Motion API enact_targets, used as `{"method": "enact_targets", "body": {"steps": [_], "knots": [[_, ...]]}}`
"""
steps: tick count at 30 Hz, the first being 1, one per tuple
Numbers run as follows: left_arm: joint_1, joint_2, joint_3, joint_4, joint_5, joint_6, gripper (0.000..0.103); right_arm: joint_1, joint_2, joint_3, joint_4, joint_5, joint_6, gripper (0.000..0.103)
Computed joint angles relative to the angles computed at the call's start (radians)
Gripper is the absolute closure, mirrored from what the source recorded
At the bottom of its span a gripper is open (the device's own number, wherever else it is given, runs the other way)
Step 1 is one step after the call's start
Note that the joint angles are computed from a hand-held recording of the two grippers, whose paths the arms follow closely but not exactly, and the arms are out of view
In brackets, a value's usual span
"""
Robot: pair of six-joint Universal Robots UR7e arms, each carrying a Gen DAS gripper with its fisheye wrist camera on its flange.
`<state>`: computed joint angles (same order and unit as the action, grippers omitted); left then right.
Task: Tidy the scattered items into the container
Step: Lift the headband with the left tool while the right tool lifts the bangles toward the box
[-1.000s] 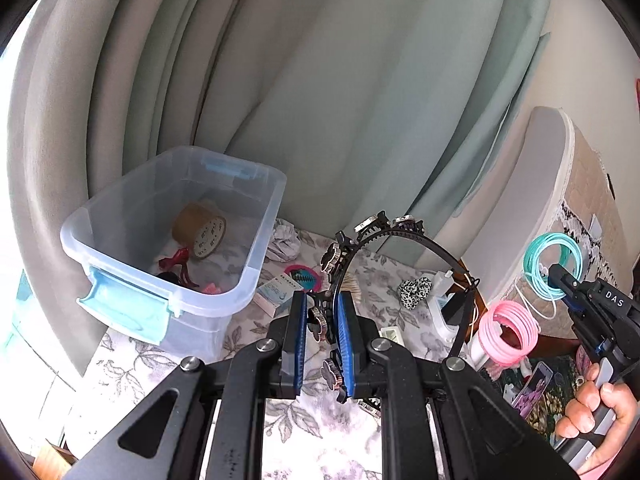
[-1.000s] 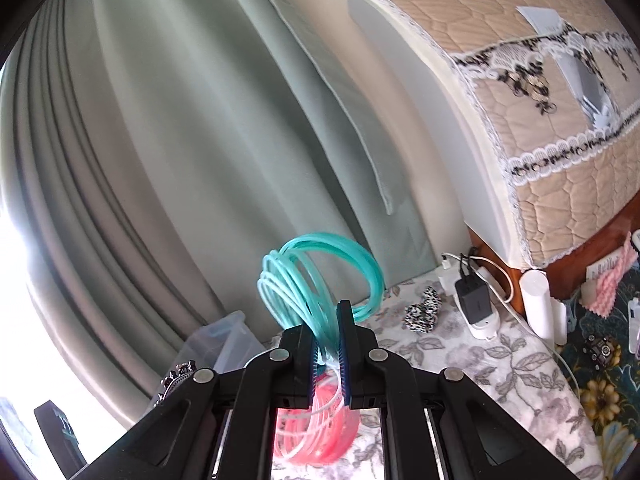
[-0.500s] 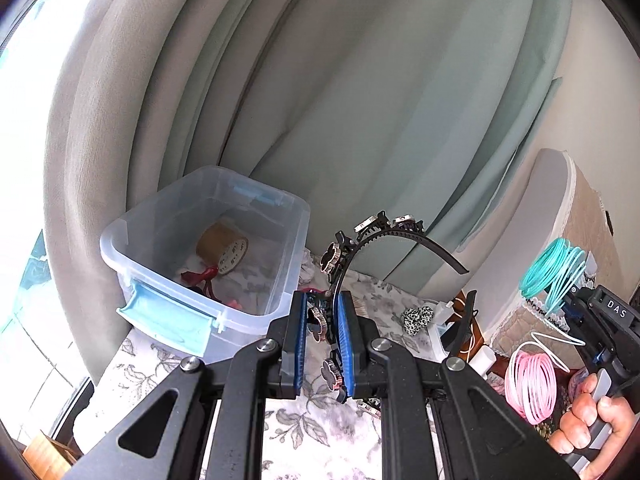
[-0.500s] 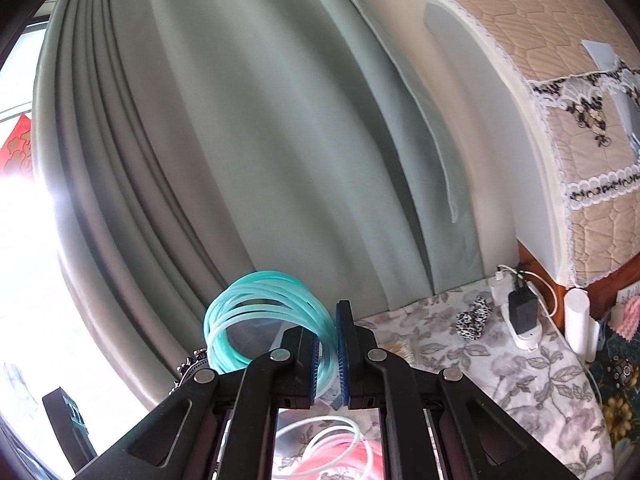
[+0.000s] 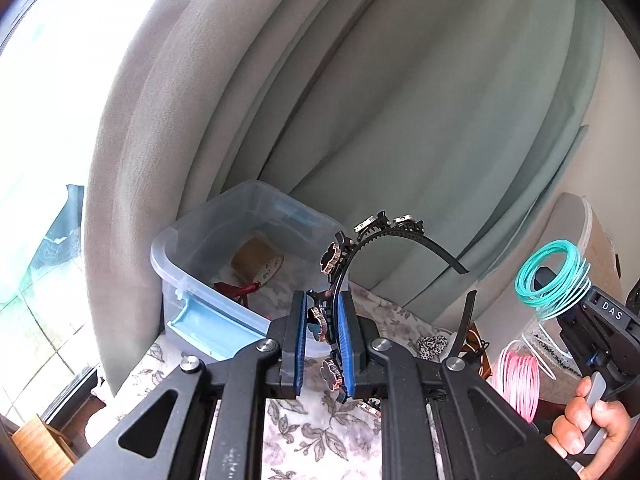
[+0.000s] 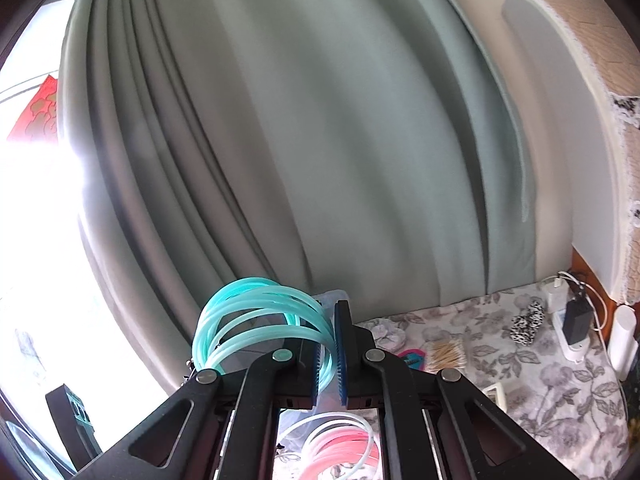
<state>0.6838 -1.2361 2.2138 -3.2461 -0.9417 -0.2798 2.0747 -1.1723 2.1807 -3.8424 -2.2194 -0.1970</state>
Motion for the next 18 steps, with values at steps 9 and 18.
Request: {"method": "enact_targets", "body": {"steps": [9, 18], "knots": [[0.041, -0.003, -0.013, -0.034, 0.026, 0.014, 0.088, 0.005, 0.072, -0.092, 0.051, 0.042, -0.035, 0.096], [0.068, 0.001, -0.034, -0.059, 0.035, 0.035, 0.088, -0.009, 0.148, -0.183, 0.125, 0.120, -0.058, 0.096]]}}
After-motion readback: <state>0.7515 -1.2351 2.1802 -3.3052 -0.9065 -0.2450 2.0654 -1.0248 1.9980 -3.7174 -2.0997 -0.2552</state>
